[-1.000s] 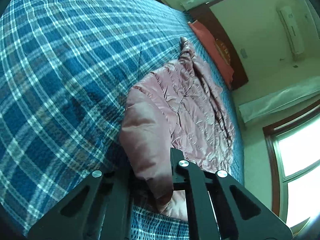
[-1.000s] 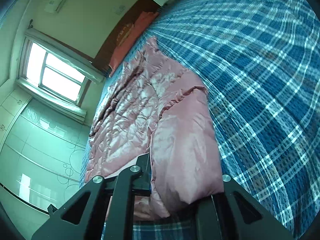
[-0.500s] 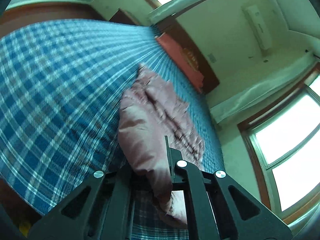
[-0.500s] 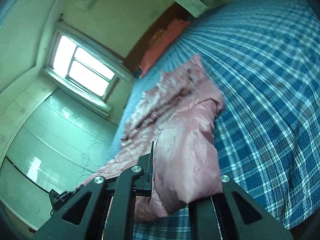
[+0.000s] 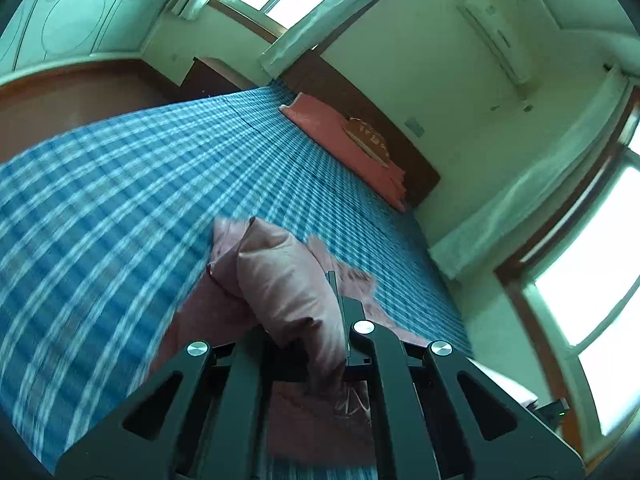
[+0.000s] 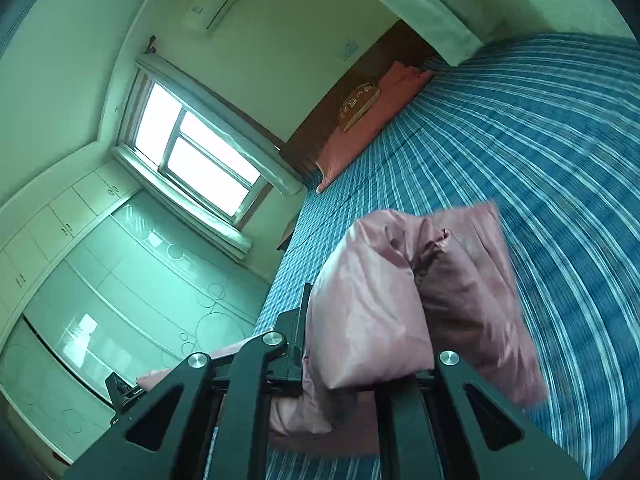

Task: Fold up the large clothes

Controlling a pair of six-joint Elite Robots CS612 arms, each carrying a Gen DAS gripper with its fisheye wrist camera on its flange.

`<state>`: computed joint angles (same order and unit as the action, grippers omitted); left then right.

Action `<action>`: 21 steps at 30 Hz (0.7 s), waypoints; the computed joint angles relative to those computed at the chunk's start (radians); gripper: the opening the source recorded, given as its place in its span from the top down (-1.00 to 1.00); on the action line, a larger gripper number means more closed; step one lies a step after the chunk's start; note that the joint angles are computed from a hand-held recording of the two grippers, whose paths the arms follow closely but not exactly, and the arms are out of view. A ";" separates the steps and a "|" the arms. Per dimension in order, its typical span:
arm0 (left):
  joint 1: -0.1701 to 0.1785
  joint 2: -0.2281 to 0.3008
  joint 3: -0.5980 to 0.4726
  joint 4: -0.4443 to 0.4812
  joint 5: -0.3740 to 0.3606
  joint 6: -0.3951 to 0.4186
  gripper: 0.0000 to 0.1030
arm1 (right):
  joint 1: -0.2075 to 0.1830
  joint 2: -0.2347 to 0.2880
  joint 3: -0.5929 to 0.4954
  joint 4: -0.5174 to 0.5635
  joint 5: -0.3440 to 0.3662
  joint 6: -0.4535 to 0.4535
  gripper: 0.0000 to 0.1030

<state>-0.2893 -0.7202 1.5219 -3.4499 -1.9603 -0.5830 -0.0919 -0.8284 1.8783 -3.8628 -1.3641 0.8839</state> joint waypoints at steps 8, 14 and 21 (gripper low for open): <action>-0.025 0.203 -0.376 0.305 0.112 0.043 0.92 | -0.053 0.150 -0.288 0.282 0.043 0.017 0.83; -0.037 0.315 -0.549 0.462 0.178 0.107 0.91 | -0.063 0.237 -0.430 0.482 0.029 -0.019 0.83; -0.043 0.378 -0.647 0.595 0.209 0.152 0.79 | -0.069 0.275 -0.475 0.537 0.070 -0.017 0.52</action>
